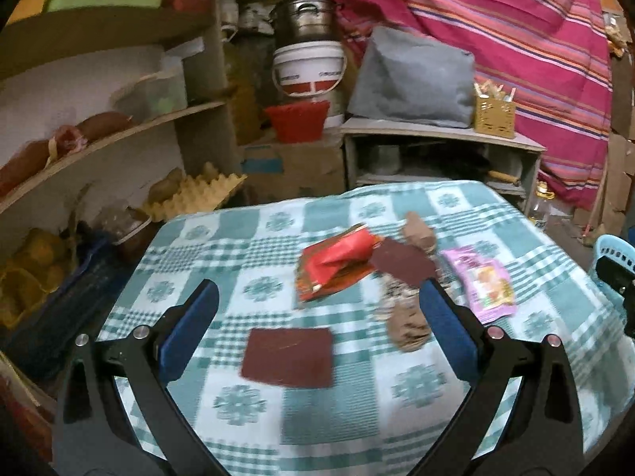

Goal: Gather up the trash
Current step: 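Move both open grippers back over the table toward the remaining trash, then grasp the maroon scouring pad with the left gripper while the right grasps the pink snack bag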

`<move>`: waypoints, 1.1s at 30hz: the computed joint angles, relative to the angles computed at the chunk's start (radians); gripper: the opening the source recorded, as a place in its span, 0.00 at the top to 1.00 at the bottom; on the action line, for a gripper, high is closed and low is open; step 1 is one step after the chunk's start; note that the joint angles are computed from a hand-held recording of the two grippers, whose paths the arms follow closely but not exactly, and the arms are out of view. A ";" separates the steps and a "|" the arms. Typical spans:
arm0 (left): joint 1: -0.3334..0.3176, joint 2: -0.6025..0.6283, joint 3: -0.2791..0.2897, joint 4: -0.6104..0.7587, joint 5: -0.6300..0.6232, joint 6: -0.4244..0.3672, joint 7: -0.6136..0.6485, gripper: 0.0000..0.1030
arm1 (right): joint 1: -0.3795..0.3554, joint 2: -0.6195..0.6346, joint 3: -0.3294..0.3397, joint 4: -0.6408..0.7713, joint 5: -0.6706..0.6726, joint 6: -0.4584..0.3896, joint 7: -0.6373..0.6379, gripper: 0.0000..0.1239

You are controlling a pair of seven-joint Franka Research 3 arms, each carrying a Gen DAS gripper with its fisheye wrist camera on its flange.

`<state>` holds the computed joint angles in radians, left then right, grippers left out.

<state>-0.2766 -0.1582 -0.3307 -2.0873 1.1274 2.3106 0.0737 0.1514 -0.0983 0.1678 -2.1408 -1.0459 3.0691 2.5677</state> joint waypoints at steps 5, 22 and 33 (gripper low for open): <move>0.031 -0.056 0.026 -0.080 -0.045 0.060 -0.006 0.05 | 0.027 0.033 -0.001 0.028 -0.013 -0.026 0.017 0.22; 0.072 0.050 0.068 -0.092 -0.257 0.197 0.138 0.05 | 0.153 0.125 -0.088 0.081 0.199 -0.060 -0.149 0.22; 0.085 0.095 0.110 -0.087 -0.464 0.235 0.250 0.05 | 0.209 0.159 -0.118 0.106 0.292 -0.088 -0.234 0.22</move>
<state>-0.1920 -0.0636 -0.2204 -2.1747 0.6632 2.5460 0.3237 0.3607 0.0603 0.0500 -2.0347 -0.7542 2.9813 2.3333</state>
